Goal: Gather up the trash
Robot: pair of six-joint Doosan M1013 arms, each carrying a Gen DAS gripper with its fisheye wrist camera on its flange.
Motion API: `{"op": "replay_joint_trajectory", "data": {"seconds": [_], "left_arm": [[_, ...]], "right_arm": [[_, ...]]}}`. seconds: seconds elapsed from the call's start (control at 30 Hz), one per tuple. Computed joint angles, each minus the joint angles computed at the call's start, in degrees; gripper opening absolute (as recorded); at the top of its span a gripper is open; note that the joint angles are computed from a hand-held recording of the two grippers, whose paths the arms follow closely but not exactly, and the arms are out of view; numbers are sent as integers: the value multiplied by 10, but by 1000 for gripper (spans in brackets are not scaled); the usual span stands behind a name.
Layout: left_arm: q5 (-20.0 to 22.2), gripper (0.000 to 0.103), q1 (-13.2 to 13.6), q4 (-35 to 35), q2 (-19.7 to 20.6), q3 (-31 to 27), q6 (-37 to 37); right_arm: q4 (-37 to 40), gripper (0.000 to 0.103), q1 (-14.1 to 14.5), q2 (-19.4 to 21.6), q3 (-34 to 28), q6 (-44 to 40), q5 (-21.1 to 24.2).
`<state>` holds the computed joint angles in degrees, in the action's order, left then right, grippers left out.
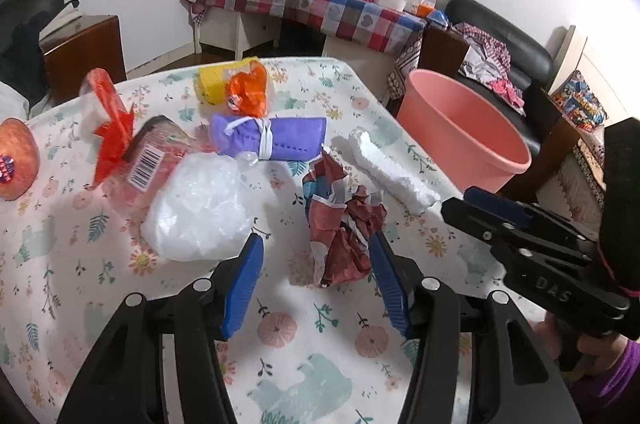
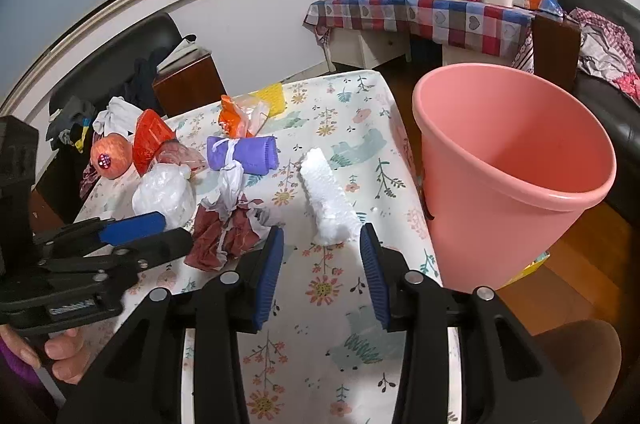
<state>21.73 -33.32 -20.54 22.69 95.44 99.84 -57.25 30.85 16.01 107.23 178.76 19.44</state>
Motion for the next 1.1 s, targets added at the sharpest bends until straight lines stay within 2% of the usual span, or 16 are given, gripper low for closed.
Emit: {"op": "replay_joint_trajectory", "data": {"seconds": [0.1,0.17,0.23,0.33,0.53,0.7,0.8,0.87,1.1], "left_arm": [[28,54,4,-31,10,-12,24],[44,53,5,-27,17,-21,15],[56,41,9,-57,21,-24,41],[58,29,12,-97,22,-23,78],[43,20,17,-133,14,-10,107],[33,19,24,-160,6,4,123],[29,19,29,-178,2,11,135],[28,19,33,-191,0,14,143],[27,19,38,-203,0,20,142]], "right_arm": [[25,40,-2,2,-3,-26,0],[55,40,-3,5,-9,-60,5],[80,40,-4,8,-15,-89,15],[113,40,-5,14,-25,-127,31],[163,40,-11,22,-41,-177,51],[258,40,-21,34,-59,-266,62],[261,40,-21,40,-66,-273,71],[293,40,-23,44,-72,-311,76],[287,40,-19,48,-80,-318,92]]}}
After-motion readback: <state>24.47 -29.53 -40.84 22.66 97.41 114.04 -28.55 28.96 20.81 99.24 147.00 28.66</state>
